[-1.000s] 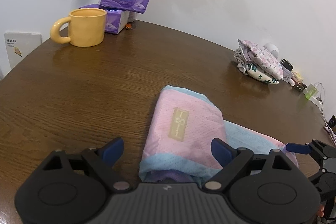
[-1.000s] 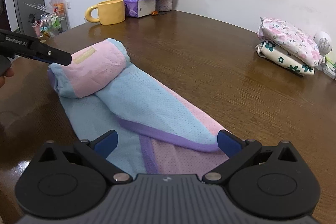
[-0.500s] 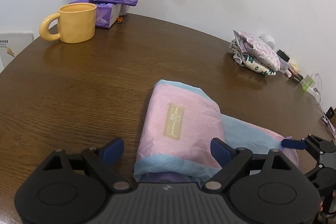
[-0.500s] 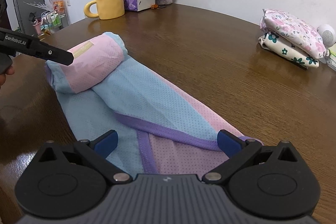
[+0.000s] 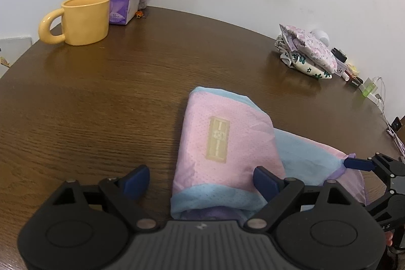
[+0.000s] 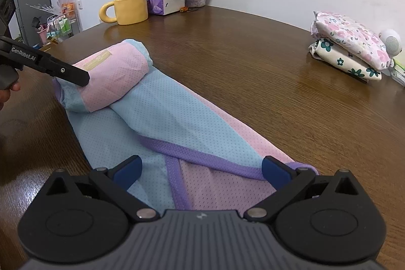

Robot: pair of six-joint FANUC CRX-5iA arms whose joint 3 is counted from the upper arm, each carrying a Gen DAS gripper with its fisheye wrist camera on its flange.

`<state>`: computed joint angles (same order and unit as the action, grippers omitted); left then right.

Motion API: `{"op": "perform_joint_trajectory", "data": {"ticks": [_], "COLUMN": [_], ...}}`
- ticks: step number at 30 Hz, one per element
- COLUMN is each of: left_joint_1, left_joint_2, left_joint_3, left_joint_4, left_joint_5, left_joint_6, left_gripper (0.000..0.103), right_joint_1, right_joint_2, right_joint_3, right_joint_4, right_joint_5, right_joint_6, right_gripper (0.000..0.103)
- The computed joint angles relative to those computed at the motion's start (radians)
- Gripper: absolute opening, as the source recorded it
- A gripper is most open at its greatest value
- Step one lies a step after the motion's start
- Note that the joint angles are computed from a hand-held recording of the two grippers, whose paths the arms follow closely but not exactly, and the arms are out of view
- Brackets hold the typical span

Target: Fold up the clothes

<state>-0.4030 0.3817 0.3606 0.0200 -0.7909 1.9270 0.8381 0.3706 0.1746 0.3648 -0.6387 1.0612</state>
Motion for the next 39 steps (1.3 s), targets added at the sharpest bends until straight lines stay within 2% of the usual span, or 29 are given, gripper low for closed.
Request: {"op": "perform_joint_trajectory", "data": {"ticks": [11,21,39], "left_joint_1": [0.015,0.016,0.018], "left_joint_2": [-0.015,-0.027,-0.029], "left_joint_3": [-0.034,-0.063,-0.072], "left_joint_4": [0.039,0.064,0.084], "left_joint_5": [0.026,0.046,0.051], "left_joint_6": [-0.023,-0.086,-0.114], "left_gripper": [0.084,0.085,0.086], "right_joint_1": [0.007,0.001,0.0], "right_joint_2": [-0.024,-0.028,-0.036], "right_joint_3": [-0.042,-0.058,-0.086], "right_joint_4": [0.021,0.028,0.053], "right_joint_5": [0.024,0.052,0.085], "right_joint_6": [-0.032,-0.038,-0.06], "right_gripper": [0.103,0.102,0.102]}}
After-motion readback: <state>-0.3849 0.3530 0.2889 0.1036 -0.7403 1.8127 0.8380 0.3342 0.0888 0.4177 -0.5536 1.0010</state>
